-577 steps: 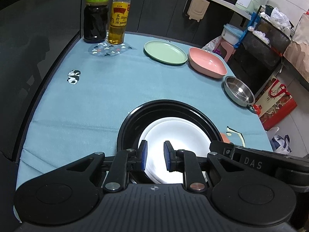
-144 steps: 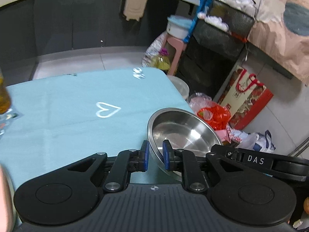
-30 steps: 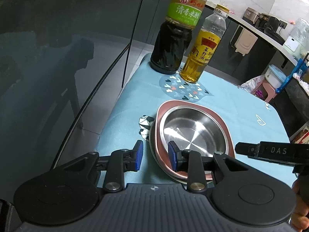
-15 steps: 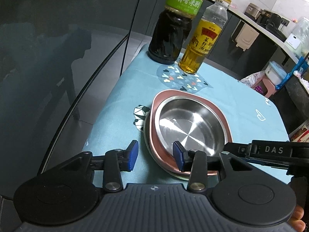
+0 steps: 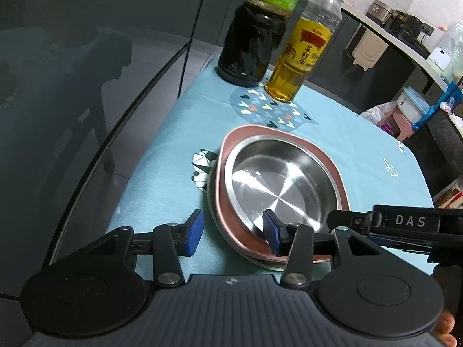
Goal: Organize plates and bowls
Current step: 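Grip the rim of the pink dish and green plate stack with both grippers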
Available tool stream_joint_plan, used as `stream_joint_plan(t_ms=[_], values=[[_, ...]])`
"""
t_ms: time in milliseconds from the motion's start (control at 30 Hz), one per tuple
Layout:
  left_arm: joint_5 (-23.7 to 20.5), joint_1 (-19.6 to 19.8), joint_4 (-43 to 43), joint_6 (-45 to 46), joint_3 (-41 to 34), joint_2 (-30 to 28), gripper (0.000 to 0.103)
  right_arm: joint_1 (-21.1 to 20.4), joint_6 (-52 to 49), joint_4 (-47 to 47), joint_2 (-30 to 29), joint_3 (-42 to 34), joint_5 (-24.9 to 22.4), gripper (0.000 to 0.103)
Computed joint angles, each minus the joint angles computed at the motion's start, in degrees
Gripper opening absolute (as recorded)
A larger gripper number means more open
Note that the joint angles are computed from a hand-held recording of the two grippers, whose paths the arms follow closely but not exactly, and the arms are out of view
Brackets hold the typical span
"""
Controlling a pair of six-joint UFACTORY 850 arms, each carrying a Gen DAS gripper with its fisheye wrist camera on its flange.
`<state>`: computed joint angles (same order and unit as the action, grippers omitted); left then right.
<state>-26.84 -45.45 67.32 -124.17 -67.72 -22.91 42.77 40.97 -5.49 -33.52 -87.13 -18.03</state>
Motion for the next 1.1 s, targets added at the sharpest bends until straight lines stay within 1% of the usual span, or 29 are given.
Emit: stream_joint_plan(t_ms=[200,333,567,700,733,767,800,833,900,1000,1100], values=[[2.73,0.86,-0.68,-0.11,-0.42,-0.81,0.042,0.07,-2.37,2.46,-1.0,-1.25,-0.9,0.047],[3.48,1.3,-1.72,0.44,-0.85,-1.37,0.043,-0.27,-4.15,4.72,-1.58,-1.85,-1.1,0.047],[2.92,1.32,-1.5,0.84,-1.25,-1.74,0.043,-0.54,-5.09,6.19,-2.63,-2.96,-1.85,0.047],[1.78,1.01,-0.37,1.67,-1.69,-2.24,0.042,-0.25,-3.62,3.67,-3.14,-3.61,-1.83,0.047],[1.15,0.87,0.14,1.78,-1.85,-2.47,0.04,-0.26,-4.92,4.48,-3.2,-3.62,-1.63,0.045],[0.55,0.7,0.61,1.61,-1.93,-2.61,0.041,-0.29,-7.14,5.92,-3.28,-3.62,-1.29,0.041],[0.46,0.65,1.15,1.06,-1.8,-2.58,0.041,-0.14,-7.59,5.47,-3.45,-3.85,-1.44,0.037],[0.49,0.63,1.59,0.45,-1.62,-2.48,0.04,0.11,-5.66,2.62,-3.41,-3.76,-1.23,0.036],[0.51,0.59,1.94,-0.01,-1.39,-2.26,0.04,0.39,-3.95,-0.04,-3.37,-3.59,-0.98,0.036],[0.31,0.44,2.55,-0.73,-1.23,-2.01,0.04,0.25,-4.5,1.11,-3.14,-3.26,-0.8,0.036],[-0.25,0.16,2.84,-1.0,-1.15,-1.68,0.04,0.41,-3.39,0.25,-2.75,-2.79,-0.48,0.036]])
